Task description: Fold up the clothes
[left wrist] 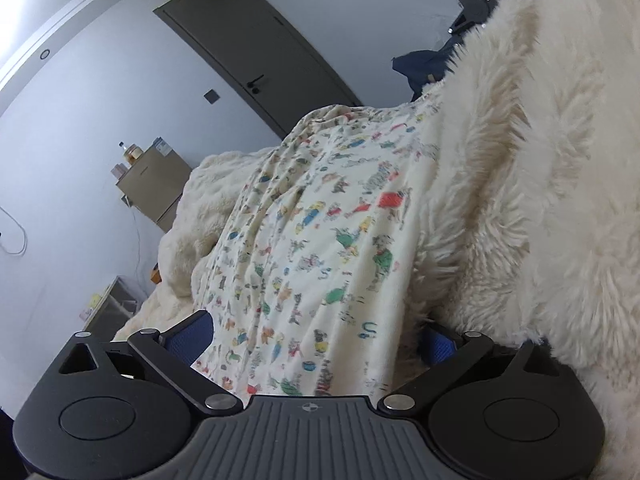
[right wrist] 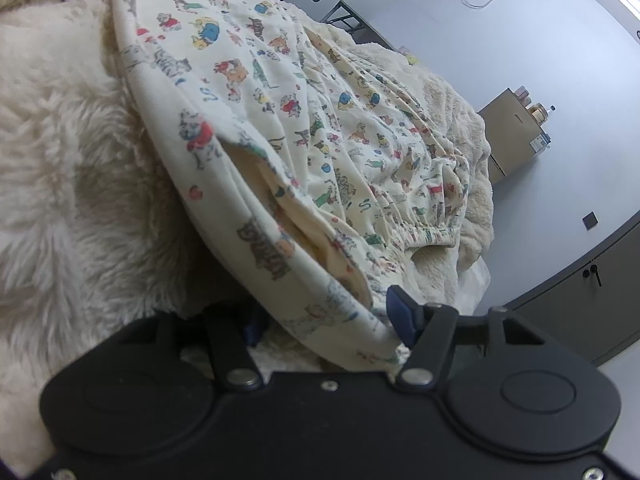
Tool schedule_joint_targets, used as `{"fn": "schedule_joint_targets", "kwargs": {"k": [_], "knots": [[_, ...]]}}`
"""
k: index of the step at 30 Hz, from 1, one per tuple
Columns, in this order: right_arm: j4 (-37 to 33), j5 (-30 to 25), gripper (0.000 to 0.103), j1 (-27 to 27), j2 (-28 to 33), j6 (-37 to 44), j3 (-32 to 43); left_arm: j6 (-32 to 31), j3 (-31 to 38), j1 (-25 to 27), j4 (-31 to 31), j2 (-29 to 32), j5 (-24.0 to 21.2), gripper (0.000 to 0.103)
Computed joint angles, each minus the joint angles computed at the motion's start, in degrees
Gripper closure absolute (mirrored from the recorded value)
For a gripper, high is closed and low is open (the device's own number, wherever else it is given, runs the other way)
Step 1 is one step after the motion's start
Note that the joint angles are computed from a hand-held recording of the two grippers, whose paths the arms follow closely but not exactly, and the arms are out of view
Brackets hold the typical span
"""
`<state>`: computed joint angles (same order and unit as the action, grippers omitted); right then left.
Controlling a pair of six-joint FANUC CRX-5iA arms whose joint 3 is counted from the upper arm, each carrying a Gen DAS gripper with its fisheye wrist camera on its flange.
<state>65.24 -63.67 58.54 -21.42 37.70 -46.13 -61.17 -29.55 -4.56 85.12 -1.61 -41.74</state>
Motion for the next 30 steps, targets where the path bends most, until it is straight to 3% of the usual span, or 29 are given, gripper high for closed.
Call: {"fn": "schedule_joint_targets", "kwargs": {"k": [3, 5, 8, 13, 15, 17, 19, 21, 24, 28, 30], "knots": [[0.9, 0.5, 0.045, -0.1, -0.5, 0.6, -0.8, -0.7, -1.1, -0.6, 0.3, -0.5, 0.3, 0.01], [1.3, 0.8, 0.047, 0.0, -0.9, 1.2, -1.2, -7.9, -3.2, -2.4, 6.0, -0.9, 0.6, 0.018], [1.8, 1.0, 0.05, 0.1, -1.5, 1.8, -1.7, -12.4, -3.7, -2.4, 8.8, -0.4, -1.3, 0.028], [0.6, -0.7, 0.058, 1.5, -3.2, 4.3, -1.6, -8.5, -0.9, 0.2, 5.4, 1.8, -3.0, 0.043], [1.0, -0.9, 0.058, 1.7, -3.4, 4.8, -1.8, -7.9, -0.3, 1.0, 3.6, 2.2, -3.5, 0.052], [1.4, -0.5, 0.058, 1.5, -3.4, 5.8, -1.9, -8.8, -0.6, 1.0, 3.3, 2.1, -3.7, 0.075], [1.7, 0.4, 0.06, 0.9, -3.2, 7.2, -1.9, -11.5, -1.2, 0.3, 5.5, 1.9, -3.2, 0.092], [-1.2, 0.7, 0.095, 0.6, -3.0, 10.5, -0.2, -7.1, 1.4, 1.0, 5.8, 3.6, -5.2, 0.092], [-5.7, 0.7, 0.095, -0.3, -3.1, 13.9, 3.5, 0.8, 6.6, 2.1, 4.9, 6.5, -7.0, 0.098], [-9.9, 11.0, 0.096, -7.5, -5.8, 18.6, 7.9, 12.2, 18.1, 2.3, 1.0, 12.8, -6.6, 0.099], [-14.0, 17.2, 0.097, -12.7, -5.7, 22.2, 10.5, 23.7, 28.6, 3.0, -4.7, 18.8, -8.6, 0.099]]}}
